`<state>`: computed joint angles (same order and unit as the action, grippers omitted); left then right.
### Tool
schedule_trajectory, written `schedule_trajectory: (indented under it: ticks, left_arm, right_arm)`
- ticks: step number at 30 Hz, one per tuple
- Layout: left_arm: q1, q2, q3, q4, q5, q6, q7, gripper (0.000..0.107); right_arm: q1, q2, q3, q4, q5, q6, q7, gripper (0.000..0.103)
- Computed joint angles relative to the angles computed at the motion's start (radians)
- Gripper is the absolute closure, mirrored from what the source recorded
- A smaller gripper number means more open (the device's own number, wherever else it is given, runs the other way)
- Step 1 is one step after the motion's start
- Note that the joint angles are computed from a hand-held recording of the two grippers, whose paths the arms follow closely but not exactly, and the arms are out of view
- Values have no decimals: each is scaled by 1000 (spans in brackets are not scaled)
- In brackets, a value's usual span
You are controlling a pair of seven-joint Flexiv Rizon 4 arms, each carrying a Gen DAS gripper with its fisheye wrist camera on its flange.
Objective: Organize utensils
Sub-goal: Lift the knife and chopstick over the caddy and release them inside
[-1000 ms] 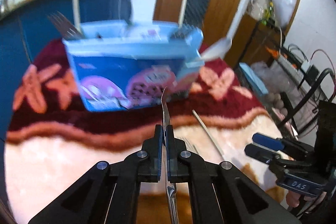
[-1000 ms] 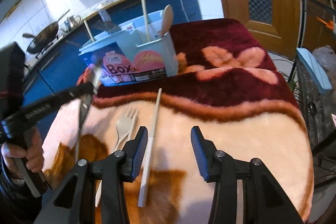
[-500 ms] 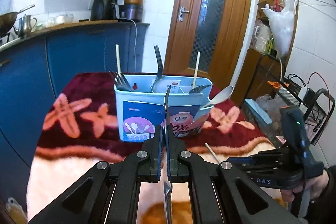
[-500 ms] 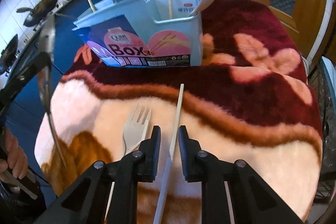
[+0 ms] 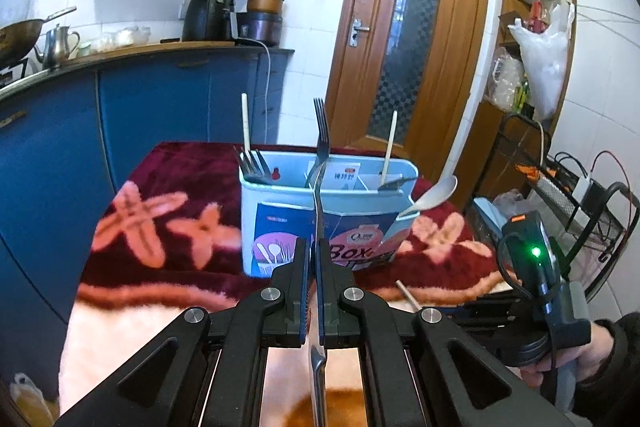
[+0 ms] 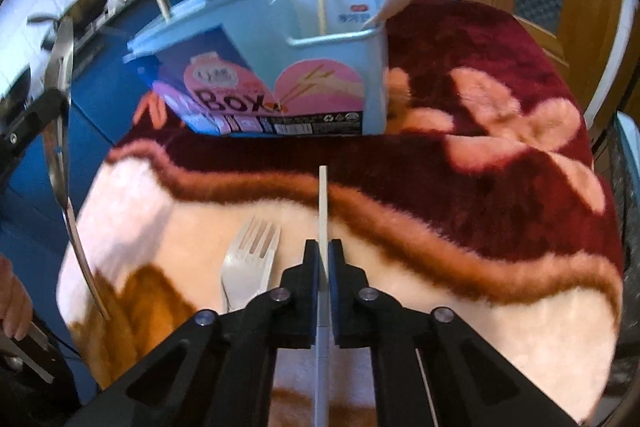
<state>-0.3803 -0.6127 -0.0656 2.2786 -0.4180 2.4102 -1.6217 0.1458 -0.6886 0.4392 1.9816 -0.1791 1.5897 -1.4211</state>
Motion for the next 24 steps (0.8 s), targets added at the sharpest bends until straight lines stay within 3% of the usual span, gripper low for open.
schedule_trajectory:
  ticks: [9, 16, 24]
  left_arm:
    - [-22, 21, 13, -25, -38, 82, 37, 104]
    - [-45, 2, 15, -125, -134, 195, 127, 104]
    - [-38, -80, -16, -285, -261, 336, 256, 104]
  right_arm:
    - [-91, 11, 63, 111, -41, 357, 14, 97]
    - [9, 10, -39, 129, -32, 636, 29, 97]
    - [63, -39, -126, 26, -98, 741, 129, 97]
